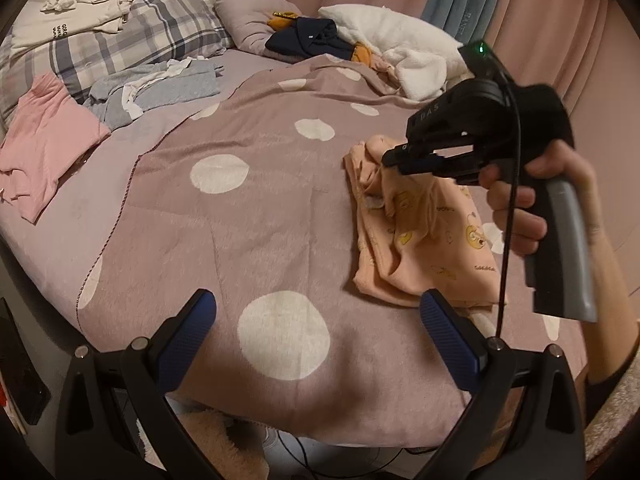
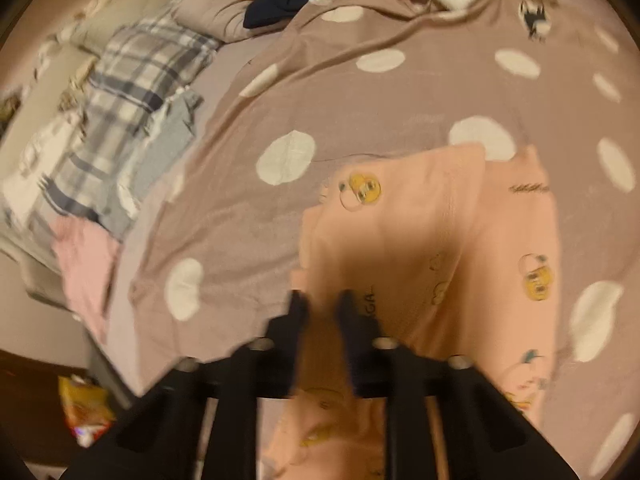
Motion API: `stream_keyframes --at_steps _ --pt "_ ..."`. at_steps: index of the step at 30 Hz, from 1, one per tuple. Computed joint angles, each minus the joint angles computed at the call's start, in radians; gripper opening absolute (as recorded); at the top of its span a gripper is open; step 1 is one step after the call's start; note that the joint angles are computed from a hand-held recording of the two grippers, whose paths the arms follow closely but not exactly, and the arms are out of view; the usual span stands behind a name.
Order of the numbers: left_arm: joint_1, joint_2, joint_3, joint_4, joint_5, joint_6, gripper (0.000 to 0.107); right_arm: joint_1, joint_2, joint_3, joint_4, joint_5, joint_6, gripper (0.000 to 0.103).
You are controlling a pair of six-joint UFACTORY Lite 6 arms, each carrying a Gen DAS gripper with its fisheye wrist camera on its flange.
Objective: Fold small clothes
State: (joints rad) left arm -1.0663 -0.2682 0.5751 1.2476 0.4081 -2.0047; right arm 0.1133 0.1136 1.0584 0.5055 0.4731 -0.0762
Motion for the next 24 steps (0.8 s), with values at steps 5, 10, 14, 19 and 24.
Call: stream_keyframes --at_steps 5,10,14,19,24 --pt "-0.005 0.000 0.004 0.030 0.011 -0.030 0.102 0.019 -0.068 -0.037 -0.049 -0.042 0.022 0.006" --pt "0.004 -0.009 0.006 0.042 -0.006 -0.047 0.102 -0.005 -0.104 -0.027 0.100 -0.017 -0.113 0.002" --pt "-0.010 -0.018 0.007 0.033 0.024 -0.037 0.102 0.037 -0.082 0.018 0.103 -0.022 -0.120 0.003" --pt "0.001 -0.043 -0.005 0.034 0.011 -0.035 0.102 0.093 -0.018 0.057 0.024 0.001 -0.030 0.003" --pt "-0.021 -0.062 -0.009 0.041 0.041 -0.041 0.102 0.103 -0.037 0.069 -0.148 0.039 0.111 0.004"
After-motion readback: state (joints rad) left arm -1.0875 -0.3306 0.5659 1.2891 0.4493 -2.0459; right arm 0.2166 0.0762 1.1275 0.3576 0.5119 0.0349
